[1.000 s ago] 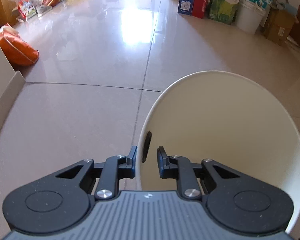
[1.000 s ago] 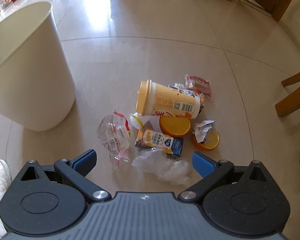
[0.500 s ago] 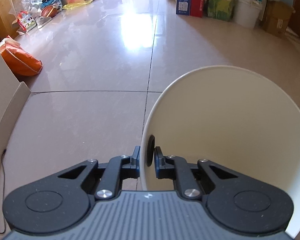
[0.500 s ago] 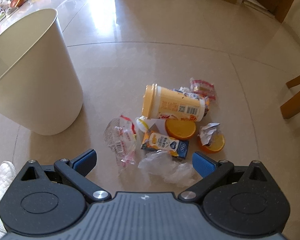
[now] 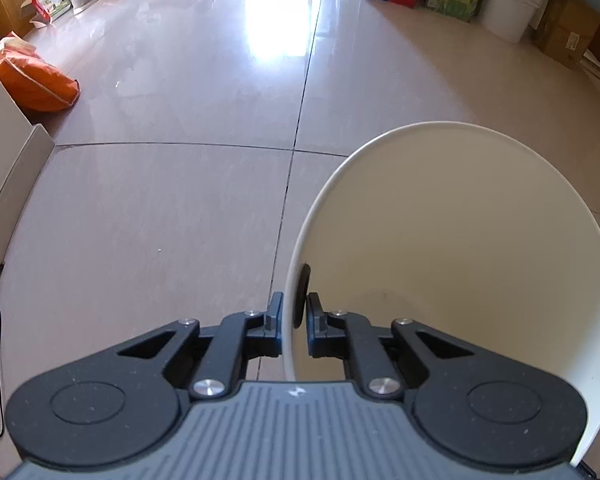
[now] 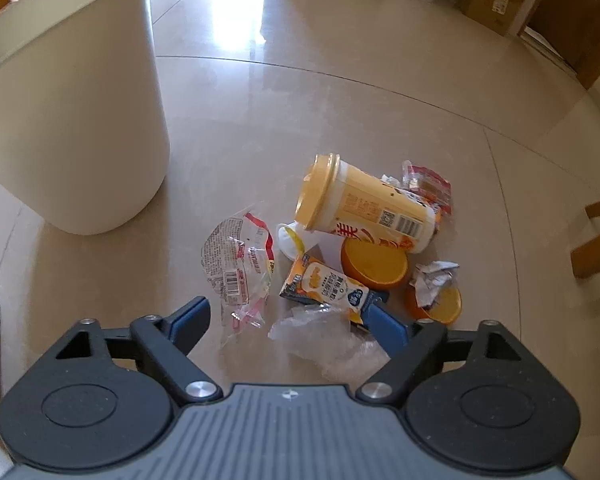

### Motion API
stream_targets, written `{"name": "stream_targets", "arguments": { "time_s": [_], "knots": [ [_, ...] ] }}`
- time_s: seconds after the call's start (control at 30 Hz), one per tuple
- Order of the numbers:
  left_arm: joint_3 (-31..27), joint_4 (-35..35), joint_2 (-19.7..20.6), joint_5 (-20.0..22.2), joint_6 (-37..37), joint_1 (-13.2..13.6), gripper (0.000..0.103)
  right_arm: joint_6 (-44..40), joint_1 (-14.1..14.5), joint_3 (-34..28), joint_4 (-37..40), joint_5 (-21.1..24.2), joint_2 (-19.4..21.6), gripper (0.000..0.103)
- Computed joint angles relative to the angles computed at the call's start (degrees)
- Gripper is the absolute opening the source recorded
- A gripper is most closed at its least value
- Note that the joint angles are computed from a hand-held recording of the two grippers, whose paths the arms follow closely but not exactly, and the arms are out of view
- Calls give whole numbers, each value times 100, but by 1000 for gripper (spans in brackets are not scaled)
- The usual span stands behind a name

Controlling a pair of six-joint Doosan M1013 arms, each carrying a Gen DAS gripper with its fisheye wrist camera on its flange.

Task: Collect trash
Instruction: 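Grasp the clear printed plastic bag with the right gripper while the left holds the bin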

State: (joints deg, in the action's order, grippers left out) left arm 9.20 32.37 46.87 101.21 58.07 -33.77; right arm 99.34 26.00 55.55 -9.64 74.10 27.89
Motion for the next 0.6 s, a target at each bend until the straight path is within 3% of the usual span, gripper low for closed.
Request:
{"name": "stream_targets", "arguments": {
  "time_s": [0.23, 0.6],
  "knots": [
    [181, 123, -63, -127, 61, -47, 9, -239, -20, -67, 183, -397, 214, 88],
    [277, -54, -139, -165, -211, 3, 8, -664, 159, -523, 34, -220, 944, 90]
  ]
}}
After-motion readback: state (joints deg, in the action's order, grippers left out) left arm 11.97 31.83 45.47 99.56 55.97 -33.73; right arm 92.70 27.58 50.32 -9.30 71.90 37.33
